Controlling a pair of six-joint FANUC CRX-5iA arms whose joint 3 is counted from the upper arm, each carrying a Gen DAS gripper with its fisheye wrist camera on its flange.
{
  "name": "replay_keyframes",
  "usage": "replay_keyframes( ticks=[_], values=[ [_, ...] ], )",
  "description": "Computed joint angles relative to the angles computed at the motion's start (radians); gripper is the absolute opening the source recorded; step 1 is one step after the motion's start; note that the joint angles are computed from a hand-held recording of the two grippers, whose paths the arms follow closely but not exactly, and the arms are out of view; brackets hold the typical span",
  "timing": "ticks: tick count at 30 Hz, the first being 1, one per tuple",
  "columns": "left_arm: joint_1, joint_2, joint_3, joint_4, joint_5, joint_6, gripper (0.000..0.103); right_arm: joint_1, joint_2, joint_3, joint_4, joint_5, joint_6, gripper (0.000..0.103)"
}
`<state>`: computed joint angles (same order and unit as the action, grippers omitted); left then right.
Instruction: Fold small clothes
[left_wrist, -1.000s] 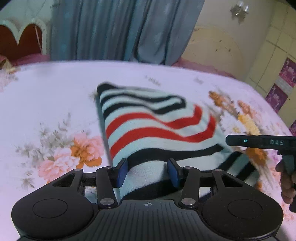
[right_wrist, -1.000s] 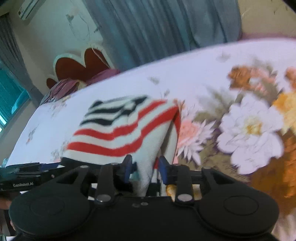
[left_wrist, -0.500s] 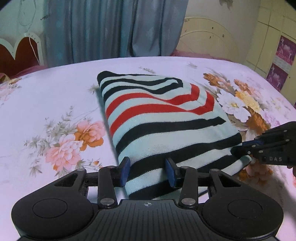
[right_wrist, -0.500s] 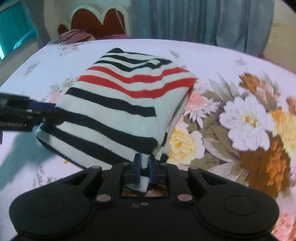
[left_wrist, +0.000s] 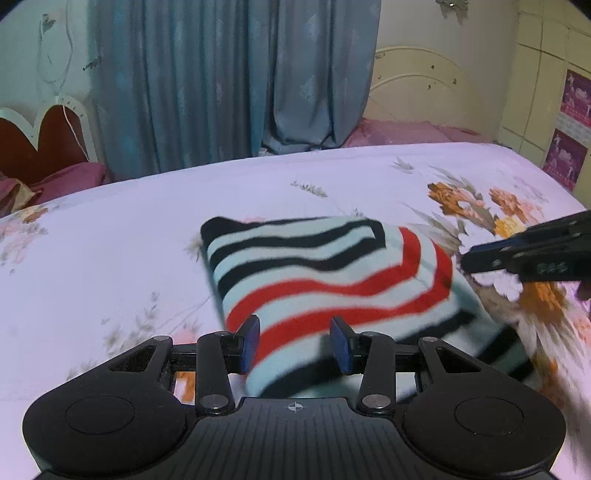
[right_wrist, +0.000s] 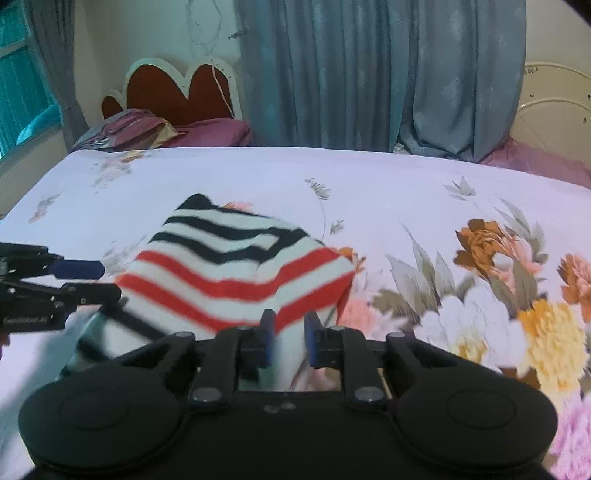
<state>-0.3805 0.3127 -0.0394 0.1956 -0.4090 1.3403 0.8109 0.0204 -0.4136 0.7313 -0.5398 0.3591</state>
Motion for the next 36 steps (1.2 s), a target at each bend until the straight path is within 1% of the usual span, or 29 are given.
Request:
replay_keyframes(
  ticks=[3,5,6,8,10,12,13,14,15,17,21,23,24,26,28,29,31,32,33,34,35,36],
  values=[
    [-0.003,0.05,0.057,0.012,-0.03,-0.001,0.042,-0.015,0.056,0.042,-0.017,0.003,0.032,0.013],
    [-0.007,0.084,0.095,-0.003,-0.051,0.029,0.042,-0.022,0.086,0.06,-0.019,0.004,0.046,0.012],
    [-0.008,0.101,0.115,-0.01,-0.071,0.039,0.042,-0.025,0.096,0.069,-0.036,-0.001,0.065,0.011],
    [-0.016,0.117,0.136,-0.043,-0.094,0.068,0.042,-0.025,0.135,0.115,-0.116,-0.046,0.137,0.01],
    [-0.027,0.123,0.154,-0.097,-0.105,0.093,0.042,-0.031,0.14,0.097,-0.089,-0.026,0.111,0.01],
    [-0.034,0.121,0.164,-0.13,-0.117,0.108,0.042,-0.028,0.138,0.093,-0.081,-0.027,0.104,0.01],
    [-0.038,0.115,0.172,-0.154,-0.132,0.13,0.042,-0.025,0.135,0.094,-0.084,-0.033,0.108,0.01],
    [-0.042,0.095,0.162,-0.171,-0.13,0.141,0.042,-0.02,0.125,0.095,-0.087,-0.046,0.105,0.01],
    [-0.039,0.063,0.122,-0.151,-0.099,0.116,0.042,-0.017,0.106,0.08,-0.064,-0.037,0.082,0.009],
    [-0.037,0.017,0.069,-0.13,-0.078,0.102,0.042,-0.009,0.033,0.002,0.023,0.019,0.015,0.009],
    [-0.033,-0.063,-0.029,-0.108,-0.069,0.102,0.041,0.047,-0.068,-0.067,-0.008,0.009,0.082,0.008],
    [-0.037,-0.073,-0.042,-0.134,-0.088,0.126,0.041,0.076,-0.095,-0.082,-0.063,-0.004,0.148,0.008],
    [-0.044,-0.068,-0.032,-0.179,-0.111,0.163,0.042,0.089,-0.097,-0.082,-0.084,-0.023,0.185,0.006],
    [-0.044,-0.065,-0.039,-0.194,-0.107,0.195,0.042,0.11,-0.07,-0.072,-0.081,-0.092,0.209,0.005],
    [-0.045,-0.058,-0.034,-0.2,-0.106,0.227,0.042,0.101,-0.06,-0.08,-0.081,-0.081,0.175,0.005],
    [-0.047,-0.055,-0.024,-0.212,-0.118,0.242,0.042,0.093,-0.058,-0.077,-0.091,-0.073,0.166,0.005],
    [-0.053,-0.061,-0.01,-0.239,-0.135,0.267,0.042,0.088,-0.071,-0.072,-0.113,-0.062,0.176,0.005],
    [-0.056,-0.074,-0.017,-0.265,-0.117,0.295,0.042,0.081,-0.093,-0.093,-0.086,-0.034,0.131,0.011],
    [-0.059,-0.088,-0.023,-0.3,-0.104,0.333,0.053,0.064,-0.122,-0.132,-0.042,0.013,0.041,0.032],
    [-0.058,-0.09,-0.019,-0.316,-0.106,0.353,0.084,0.041,-0.148,-0.165,-0.011,0.059,-0.047,0.056],
    [-0.054,-0.092,-0.021,-0.321,-0.101,0.366,0.093,0.01,-0.165,-0.185,-0.026,0.117,-0.082,0.06],
    [-0.046,-0.097,-0.038,-0.302,-0.071,0.359,0.096,-0.014,-0.169,-0.187,-0.085,0.157,-0.064,0.06]
  ],
)
